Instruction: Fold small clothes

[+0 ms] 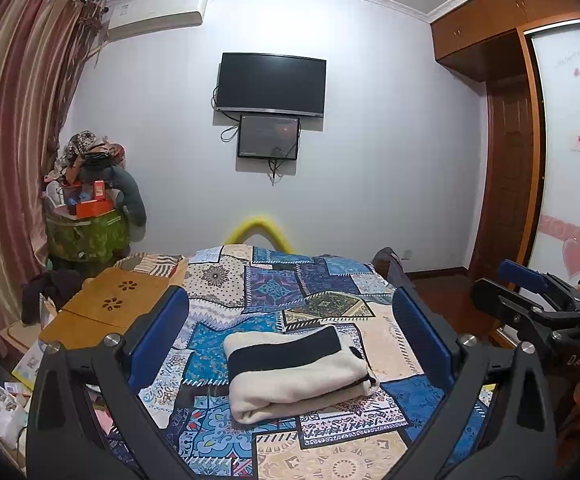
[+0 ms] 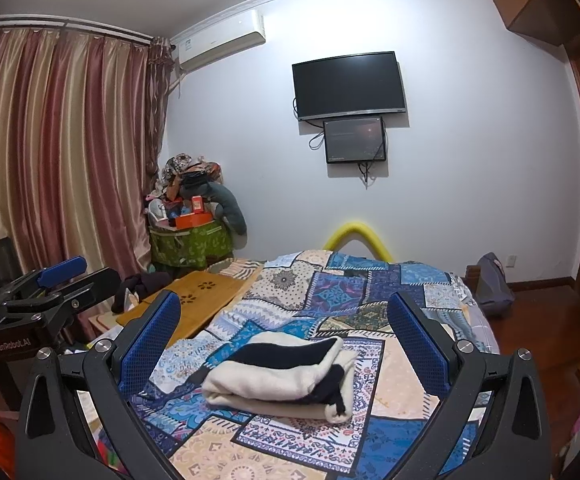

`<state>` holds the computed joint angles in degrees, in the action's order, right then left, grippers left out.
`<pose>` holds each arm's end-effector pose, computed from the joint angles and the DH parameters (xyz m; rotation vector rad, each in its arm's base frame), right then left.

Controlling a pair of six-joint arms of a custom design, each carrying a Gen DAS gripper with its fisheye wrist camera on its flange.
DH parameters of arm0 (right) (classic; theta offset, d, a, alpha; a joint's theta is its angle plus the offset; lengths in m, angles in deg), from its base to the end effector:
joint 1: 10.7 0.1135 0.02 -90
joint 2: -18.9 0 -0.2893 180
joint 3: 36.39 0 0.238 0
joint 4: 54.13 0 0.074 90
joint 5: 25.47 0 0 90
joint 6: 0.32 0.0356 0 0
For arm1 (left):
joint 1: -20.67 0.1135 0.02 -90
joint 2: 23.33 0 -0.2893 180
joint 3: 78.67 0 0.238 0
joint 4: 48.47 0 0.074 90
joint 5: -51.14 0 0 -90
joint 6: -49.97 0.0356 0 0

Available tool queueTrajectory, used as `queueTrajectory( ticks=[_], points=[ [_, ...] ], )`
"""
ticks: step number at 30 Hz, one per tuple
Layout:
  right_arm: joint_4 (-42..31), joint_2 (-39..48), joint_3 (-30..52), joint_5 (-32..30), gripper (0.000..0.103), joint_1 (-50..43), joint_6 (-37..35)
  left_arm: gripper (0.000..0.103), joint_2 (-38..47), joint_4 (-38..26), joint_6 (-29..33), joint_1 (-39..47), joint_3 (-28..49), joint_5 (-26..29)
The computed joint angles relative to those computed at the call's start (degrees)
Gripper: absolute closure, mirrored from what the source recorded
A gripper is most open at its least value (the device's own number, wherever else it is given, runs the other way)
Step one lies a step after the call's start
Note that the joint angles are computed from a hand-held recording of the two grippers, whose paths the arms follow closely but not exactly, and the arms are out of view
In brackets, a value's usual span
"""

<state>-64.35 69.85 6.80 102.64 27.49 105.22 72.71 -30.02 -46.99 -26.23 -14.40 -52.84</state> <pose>0.1477 0.0882 0.2745 0.0877 1.8142 0.0358 0.2512 -0.2558 0.2509 0.4534 1.7617 -0.4506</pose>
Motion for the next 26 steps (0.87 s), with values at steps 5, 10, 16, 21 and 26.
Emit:
queueTrajectory(
  ticks=[5, 10, 16, 21, 26],
  points=[
    [-0.1, 0.0, 0.1, 0.0, 0.0, -0.1, 0.0, 0.0, -0.2, -0.5, -0.3, 0.1, 0.1, 0.8],
    [0.3, 0.0, -0.1, -0.4, 0.0, -0.5, -0.2, 0.0, -0.2, -0.5, 0.2, -0.3, 0.3, 0.8],
    [0.4, 0.0, -0.1, -0.4, 0.0, -0.6, -0.3, 0.0, -0.3, -0.5, 0.4, -0.5, 0.1, 1.3],
    [0.5, -0.2, -0.4, -0.9, 0.0, -1.1, -0.5, 0.0, -0.2, -1.1, 0.8, -0.5, 0.5, 1.7],
    [0.4, -0.3, -0.5, -1.6, 0.0, -1.6, -0.3, 0.0, -0.1, -1.3, 0.9, -0.2, 0.4, 2.5]
  ],
)
